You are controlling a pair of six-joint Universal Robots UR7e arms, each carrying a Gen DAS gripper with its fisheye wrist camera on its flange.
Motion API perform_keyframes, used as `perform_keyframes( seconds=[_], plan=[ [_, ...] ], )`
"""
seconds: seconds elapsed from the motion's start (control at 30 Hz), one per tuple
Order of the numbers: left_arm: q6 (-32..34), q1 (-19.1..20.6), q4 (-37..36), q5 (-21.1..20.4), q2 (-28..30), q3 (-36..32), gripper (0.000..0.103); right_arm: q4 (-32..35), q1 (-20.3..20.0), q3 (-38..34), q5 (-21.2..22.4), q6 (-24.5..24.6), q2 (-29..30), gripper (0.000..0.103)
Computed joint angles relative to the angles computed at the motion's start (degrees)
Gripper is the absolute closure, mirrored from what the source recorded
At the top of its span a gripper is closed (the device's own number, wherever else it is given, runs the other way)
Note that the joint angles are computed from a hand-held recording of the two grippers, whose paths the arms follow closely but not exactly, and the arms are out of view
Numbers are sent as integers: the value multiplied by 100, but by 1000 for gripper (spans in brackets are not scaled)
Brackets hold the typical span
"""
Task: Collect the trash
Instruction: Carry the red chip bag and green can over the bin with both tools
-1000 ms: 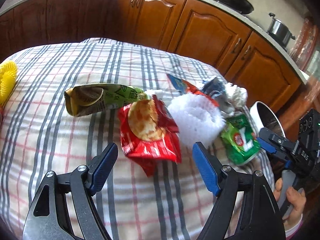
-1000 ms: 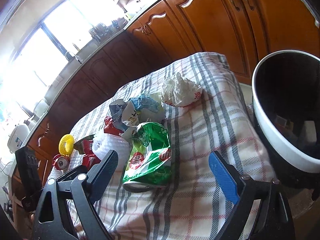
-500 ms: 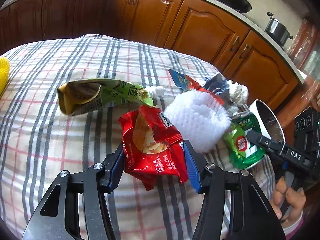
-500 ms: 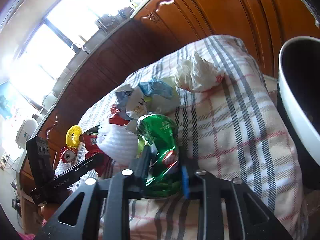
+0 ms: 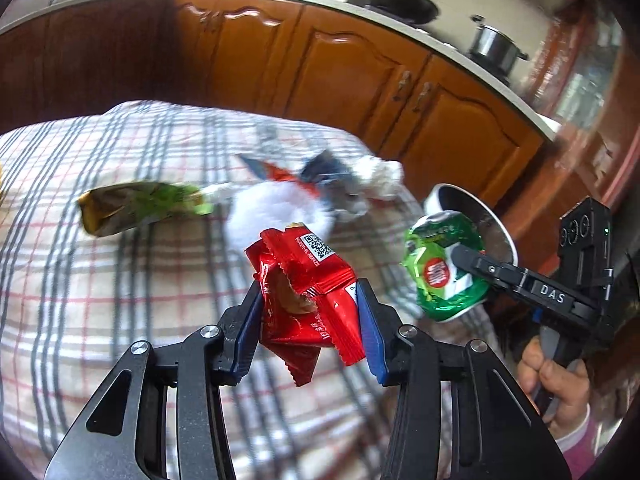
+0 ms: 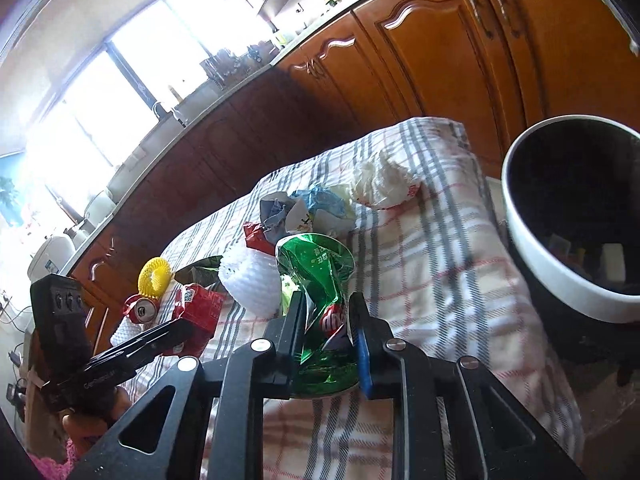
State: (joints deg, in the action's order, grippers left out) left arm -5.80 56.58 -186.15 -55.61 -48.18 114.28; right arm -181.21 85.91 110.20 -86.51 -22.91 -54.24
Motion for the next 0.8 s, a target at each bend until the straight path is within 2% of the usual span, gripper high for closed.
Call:
perform_keyframes(
  seconds=[0.23,0.8],
  plan=[
    [113,-171,141,-281,280,-256,60,-227,-171,278,39,18,-390,82],
    [408,-370,601,-613,874,-1046,60,-633,-510,496,118,52,-877,82]
  ],
)
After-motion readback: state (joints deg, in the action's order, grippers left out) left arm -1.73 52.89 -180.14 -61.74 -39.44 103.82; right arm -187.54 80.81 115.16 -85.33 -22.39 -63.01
